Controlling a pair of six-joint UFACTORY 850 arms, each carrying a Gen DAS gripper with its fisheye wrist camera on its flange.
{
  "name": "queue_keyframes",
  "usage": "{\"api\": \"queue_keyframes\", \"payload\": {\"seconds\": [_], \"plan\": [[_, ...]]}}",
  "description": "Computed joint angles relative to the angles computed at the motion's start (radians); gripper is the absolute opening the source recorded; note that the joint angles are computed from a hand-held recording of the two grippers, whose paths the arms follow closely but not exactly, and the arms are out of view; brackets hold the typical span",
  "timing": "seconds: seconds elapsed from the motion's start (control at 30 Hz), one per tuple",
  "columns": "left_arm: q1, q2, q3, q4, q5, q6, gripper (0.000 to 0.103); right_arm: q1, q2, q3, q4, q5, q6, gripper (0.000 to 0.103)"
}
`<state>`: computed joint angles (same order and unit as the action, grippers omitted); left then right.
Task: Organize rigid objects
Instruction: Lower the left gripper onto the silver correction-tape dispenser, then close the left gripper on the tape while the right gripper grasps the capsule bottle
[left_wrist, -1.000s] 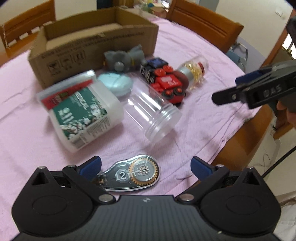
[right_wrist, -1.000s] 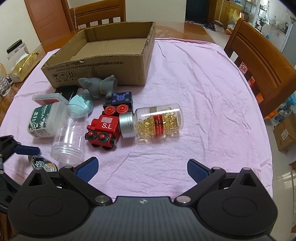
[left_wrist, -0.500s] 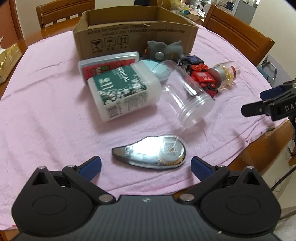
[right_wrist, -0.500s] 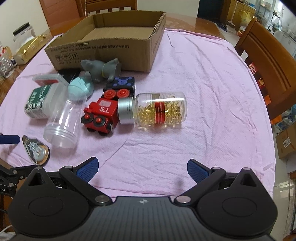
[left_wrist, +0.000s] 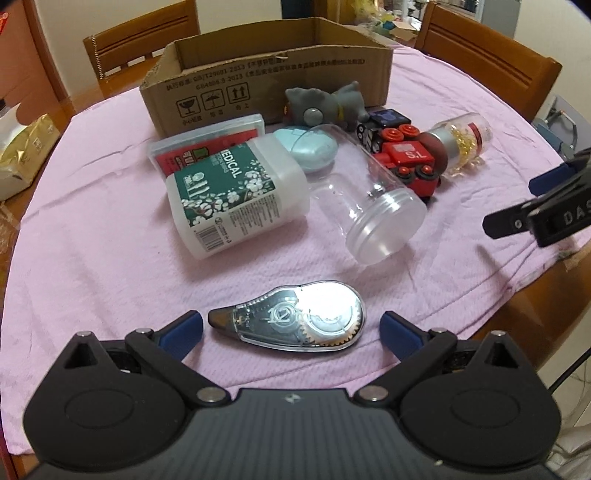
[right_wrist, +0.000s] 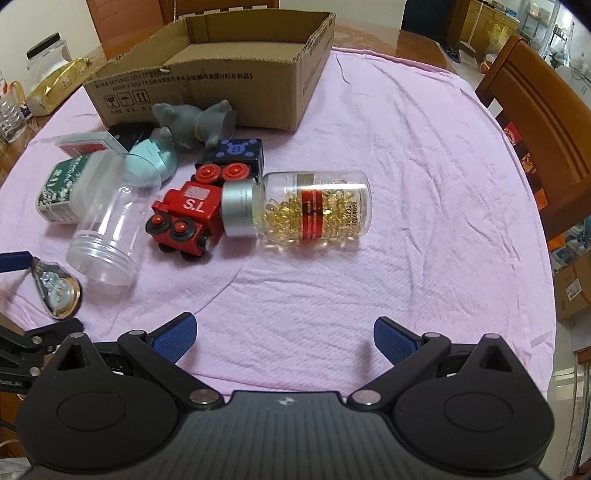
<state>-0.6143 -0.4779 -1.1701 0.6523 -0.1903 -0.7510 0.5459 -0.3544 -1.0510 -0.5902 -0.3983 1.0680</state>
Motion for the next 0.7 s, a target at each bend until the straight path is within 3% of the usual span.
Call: {"api": "queue_keyframes", "payload": {"seconds": [0.17,0.47,0.57,0.63,0.7], "plan": [[0.003,0.002,0.004,0.002,0.02,-0.03,0.089,-0.008,-0.022,-0.011,0.007,0.009,-0.041,0.103],[0.028,-0.008,-0.006,0.301,-0.052,-0.409,0.09,-0.012,-0.03,-0.001,-0.063,0.048,-0.021,0.103],[0.042,-0.011,-0.009,0.308,-0.07,-0.459,0.09,-0.013,-0.023,0.01,-0.093,0.061,-0.002,0.103],[0.048,-0.009,-0.006,0.291,-0.064,-0.45,0.09,-0.018,-0.028,-0.005,-0.036,0.034,-0.05,0.103],[0.047,-0.008,-0.006,0.3,-0.068,-0.455,0.09,-0.009,-0.034,-0.024,-0.138,-0.027,0.055,0.103]]}}
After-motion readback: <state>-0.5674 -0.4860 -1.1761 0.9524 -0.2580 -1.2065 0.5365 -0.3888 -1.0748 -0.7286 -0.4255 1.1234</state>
